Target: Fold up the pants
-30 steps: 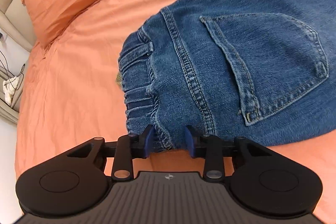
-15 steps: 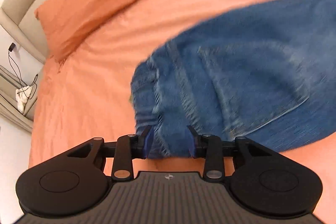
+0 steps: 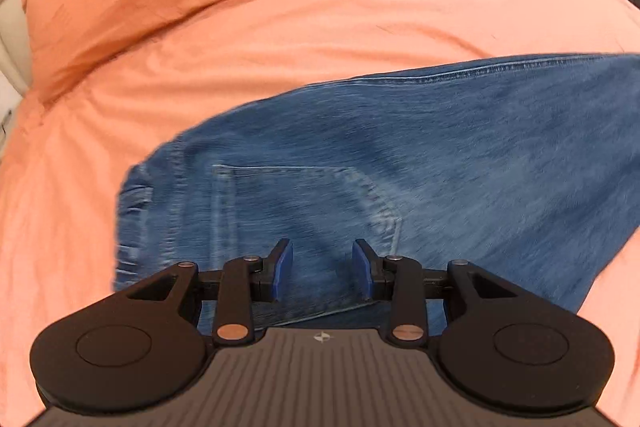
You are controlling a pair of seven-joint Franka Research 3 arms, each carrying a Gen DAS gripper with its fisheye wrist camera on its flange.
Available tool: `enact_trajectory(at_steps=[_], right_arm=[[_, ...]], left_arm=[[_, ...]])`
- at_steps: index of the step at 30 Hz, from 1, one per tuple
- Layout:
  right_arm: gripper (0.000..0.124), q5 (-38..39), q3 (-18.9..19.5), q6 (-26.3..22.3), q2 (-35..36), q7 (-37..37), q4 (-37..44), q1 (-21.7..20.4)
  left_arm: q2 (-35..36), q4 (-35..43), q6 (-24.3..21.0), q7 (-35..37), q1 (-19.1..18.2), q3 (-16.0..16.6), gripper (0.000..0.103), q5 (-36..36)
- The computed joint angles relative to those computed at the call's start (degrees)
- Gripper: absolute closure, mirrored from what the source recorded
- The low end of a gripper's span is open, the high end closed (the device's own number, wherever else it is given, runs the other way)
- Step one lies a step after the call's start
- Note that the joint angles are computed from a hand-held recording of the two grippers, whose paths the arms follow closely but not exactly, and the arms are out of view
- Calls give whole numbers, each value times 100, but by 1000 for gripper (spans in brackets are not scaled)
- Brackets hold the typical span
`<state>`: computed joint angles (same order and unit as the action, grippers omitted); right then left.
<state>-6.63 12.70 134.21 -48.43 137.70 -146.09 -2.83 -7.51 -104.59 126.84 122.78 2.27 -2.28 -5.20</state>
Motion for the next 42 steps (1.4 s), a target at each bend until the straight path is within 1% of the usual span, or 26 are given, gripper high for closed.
enact_trajectory(at_steps=[1, 3, 4, 7, 10, 12, 14, 18, 20, 22, 24, 25, 31, 34, 36, 38, 40, 42], right_arm=[[104, -74, -167, -69, -147, -64, -75, -130], [94, -89, -547, -52, -412, -142, -257, -437], [86, -70, -717, -12, -523, -137, -340, -646], [85, -34, -1106, 91, -620, -180, -457, -1299], [86, 160, -1457, 460, -496, -288, -551, -1734], [87, 410, -1635, 789, -254, -428, -551, -1822], [96, 667, -1800, 960, -26, -642, -531, -1858], [97, 1180, -2023, 1273, 392, -1040, -539, -1867], [96, 1410, -2024, 1372, 465, -1120, -626, -1891], [97, 1671, -2081, 1678, 712, -1204, -694, -1864], [114, 1876, -2103, 1815, 709, -1292, -765, -1853], [119, 1982, -2152, 1878, 717, -1415, -755, -1783], [124, 1737, -1841, 2043, 486, -1912, -405, -2001], [124, 1310, -1616, 1535, 648, -2019, -200, -2295], [124, 1104, -1522, 1308, 831, -1889, -224, -2433], [124, 1009, -1506, 1264, 892, -1694, -363, -2492], [124, 900, -1486, 1424, 891, -1618, -498, -2498], [124, 731, -1401, 1368, 958, -1552, -429, -2524]], left_arm=[[28, -7, 28, -99, -6, -23, 61, 20], [89, -25, 137, -305, -14, -72, 61, 130], [108, -47, 190, -438, -23, -106, 61, 215], [243, 25, 176, -784, -34, -176, 61, 561], [417, 183, 2, -1086, -54, -244, 61, 959], [475, 211, -52, -1216, -68, -270, 61, 1140], [508, 236, -129, -1339, -80, -285, 61, 1253], [560, 275, -210, -1539, -102, -306, 61, 1408], [599, 317, -233, -1622, -114, -318, 61, 1490], [623, 341, -252, -1716, -129, -333, 61, 1583], [643, 350, -248, -1782, -148, -348, 61, 1678], [649, 353, -251, -1795, -158, -355, 61, 1722], [703, 390, -294, -1891, -166, -348, 61, 1729], [707, 295, -146, -1890, -135, -317, 61, 1643], [716, 269, -104, -2015, -123, -315, 61, 1611], [715, 264, -65, -2035, -123, -322, 61, 1616], [713, 273, -49, -1991, -121, -324, 61, 1623], [707, 304, -48, -1921, -106, -310, 59, 1509]])
